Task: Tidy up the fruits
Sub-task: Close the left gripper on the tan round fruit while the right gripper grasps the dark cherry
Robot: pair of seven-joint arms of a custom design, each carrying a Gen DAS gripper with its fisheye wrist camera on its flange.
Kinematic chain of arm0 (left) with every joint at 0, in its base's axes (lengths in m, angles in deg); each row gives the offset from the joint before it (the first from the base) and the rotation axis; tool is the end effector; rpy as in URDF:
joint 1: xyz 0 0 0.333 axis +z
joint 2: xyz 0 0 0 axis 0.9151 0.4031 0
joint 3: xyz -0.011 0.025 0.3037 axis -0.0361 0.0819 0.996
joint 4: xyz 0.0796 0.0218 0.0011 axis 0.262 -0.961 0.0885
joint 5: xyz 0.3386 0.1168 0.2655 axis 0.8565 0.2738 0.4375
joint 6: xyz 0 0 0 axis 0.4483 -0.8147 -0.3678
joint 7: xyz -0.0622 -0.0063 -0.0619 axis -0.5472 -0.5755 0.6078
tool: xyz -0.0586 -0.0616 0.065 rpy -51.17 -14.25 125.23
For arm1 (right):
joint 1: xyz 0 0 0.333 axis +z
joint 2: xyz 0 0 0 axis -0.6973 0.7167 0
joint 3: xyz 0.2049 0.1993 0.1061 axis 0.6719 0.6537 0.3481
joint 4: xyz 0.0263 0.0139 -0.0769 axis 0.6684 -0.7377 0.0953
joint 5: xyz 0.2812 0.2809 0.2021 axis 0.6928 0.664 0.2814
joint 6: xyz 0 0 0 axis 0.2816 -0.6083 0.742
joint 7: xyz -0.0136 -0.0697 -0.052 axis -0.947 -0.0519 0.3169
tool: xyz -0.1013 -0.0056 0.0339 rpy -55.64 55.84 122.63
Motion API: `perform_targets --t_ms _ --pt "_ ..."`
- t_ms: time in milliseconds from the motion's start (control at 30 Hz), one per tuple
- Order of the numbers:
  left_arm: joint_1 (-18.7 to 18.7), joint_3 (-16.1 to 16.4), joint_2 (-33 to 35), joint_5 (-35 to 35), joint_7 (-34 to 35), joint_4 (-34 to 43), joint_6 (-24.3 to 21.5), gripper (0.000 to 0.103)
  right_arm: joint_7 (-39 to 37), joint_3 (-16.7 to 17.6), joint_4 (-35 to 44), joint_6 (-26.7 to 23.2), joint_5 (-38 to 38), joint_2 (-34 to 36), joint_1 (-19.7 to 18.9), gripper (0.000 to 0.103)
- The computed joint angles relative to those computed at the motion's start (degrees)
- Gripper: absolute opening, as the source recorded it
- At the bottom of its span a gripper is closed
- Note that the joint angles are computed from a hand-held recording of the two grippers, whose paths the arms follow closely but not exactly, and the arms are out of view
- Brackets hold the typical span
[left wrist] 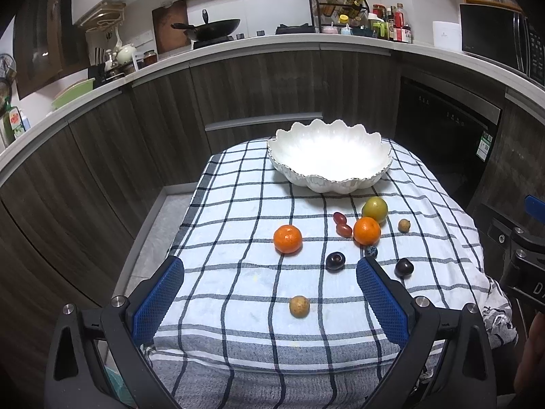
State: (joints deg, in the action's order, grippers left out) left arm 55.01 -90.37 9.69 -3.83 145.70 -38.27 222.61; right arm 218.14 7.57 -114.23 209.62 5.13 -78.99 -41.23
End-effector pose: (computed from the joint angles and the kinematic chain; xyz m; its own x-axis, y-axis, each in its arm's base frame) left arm 0.6407 -0.2455 0.5642 -0.1875 -0.9771 -0.1006 -0.6285 0.1980 -0.7521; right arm 0.6044 0.0754 0.5677 -0.2255 -0.9741 0.0188 -0.5734 0.1171 -0.8109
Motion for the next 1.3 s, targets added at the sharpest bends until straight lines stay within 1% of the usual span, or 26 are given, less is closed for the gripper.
perform_targets --t_ms 267,567,700,867,1200,1267,1300 --pt "-0.3 0.4 1.9 0.3 1.1 2.0 -0.3 0.103 -1.0 -0.5 1.6 -0.1 1.3 2.4 0.4 0.103" --pt "-1.4 1.5 5.0 0.7 2.6 4.7 -1.4 0.101 -4.7 -1.6 4.4 -0.8 5.0 5.9 1.5 0.103" --pt "-1.7 1.7 6.7 -0.4 4.6 6.0 -1.5 0.101 -6.8 -2.1 5.7 -1.0 6.8 7.7 1.9 0.103" --pt "-1.9 1.8 8.9 -3.9 8.5 7.2 -1.5 0.096 -8.5 -2.6 6.9 -1.0 7.8 9.8 2.3 0.103" --pt "-3.2 2.9 12.6 -6.5 11.4 9.5 -2.9 0.087 -11.8 -3.4 9.2 -0.9 9.6 13.9 3.2 0.102" --pt "-3.4 3.2 12.8 -6.6 11.4 9.0 -1.7 0.085 -12.6 -3.5 9.6 -0.8 10.3 14.7 3.3 0.100" --pt "-3.3 3.2 12.9 -6.9 11.7 8.7 -1.1 0.085 -13.2 -3.5 9.5 -0.8 10.9 14.8 3.3 0.097"
